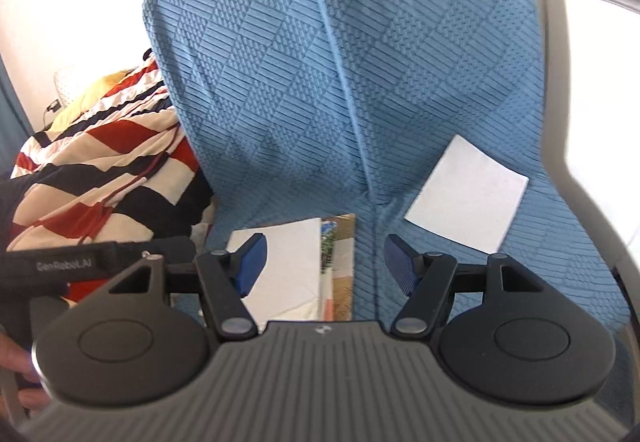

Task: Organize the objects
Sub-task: 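Raise both grippers away from the book stack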

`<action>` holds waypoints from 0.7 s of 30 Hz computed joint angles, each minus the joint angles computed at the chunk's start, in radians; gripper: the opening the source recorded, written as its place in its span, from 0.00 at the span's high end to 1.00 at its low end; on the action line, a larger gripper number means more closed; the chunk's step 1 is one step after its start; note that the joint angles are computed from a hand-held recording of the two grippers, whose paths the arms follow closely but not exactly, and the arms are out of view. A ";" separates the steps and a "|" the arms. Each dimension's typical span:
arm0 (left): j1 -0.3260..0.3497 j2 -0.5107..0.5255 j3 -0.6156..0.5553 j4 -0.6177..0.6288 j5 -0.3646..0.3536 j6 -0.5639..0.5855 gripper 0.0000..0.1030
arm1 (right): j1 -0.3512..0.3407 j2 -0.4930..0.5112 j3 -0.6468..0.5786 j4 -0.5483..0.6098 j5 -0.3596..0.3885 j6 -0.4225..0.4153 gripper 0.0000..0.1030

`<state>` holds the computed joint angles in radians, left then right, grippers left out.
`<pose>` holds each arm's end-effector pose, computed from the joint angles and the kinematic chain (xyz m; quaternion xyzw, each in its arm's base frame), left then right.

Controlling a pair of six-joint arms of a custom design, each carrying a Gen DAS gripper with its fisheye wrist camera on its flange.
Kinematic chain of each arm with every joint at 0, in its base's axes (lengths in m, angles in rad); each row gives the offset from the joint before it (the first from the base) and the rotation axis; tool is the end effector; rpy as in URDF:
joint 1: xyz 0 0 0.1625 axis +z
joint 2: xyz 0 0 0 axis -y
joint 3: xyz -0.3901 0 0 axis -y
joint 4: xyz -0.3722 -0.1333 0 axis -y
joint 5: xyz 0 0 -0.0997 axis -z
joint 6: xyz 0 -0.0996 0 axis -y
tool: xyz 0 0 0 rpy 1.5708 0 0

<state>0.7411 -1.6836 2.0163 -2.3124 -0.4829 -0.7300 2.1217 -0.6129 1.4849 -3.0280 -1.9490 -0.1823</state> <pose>-0.1586 -0.4454 0.4258 -0.0632 0.8420 -0.4799 0.2381 0.4449 -0.5397 0.0799 0.2865 -0.8974 0.3115 0.1250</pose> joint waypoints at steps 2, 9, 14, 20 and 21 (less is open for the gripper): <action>-0.008 0.011 -0.001 -0.005 0.003 0.002 0.24 | -0.006 -0.021 0.034 -0.016 -0.009 0.005 0.34; -0.039 0.043 -0.004 0.013 0.016 -0.023 0.23 | -0.020 -0.068 0.116 -0.051 -0.037 0.021 0.34; -0.046 0.070 0.002 -0.006 0.006 -0.023 0.22 | -0.030 -0.095 0.162 -0.084 -0.050 0.029 0.34; -0.048 0.105 0.003 -0.073 -0.011 0.001 0.18 | -0.045 -0.125 0.205 -0.095 -0.071 0.055 0.35; -0.048 0.111 0.002 -0.079 -0.015 0.008 0.18 | -0.047 -0.131 0.212 -0.096 -0.074 0.056 0.35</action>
<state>0.6927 -1.5723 2.0179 -2.3918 -0.4975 -0.7218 2.0744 -0.7435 1.6970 -3.1236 -2.0227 -0.1266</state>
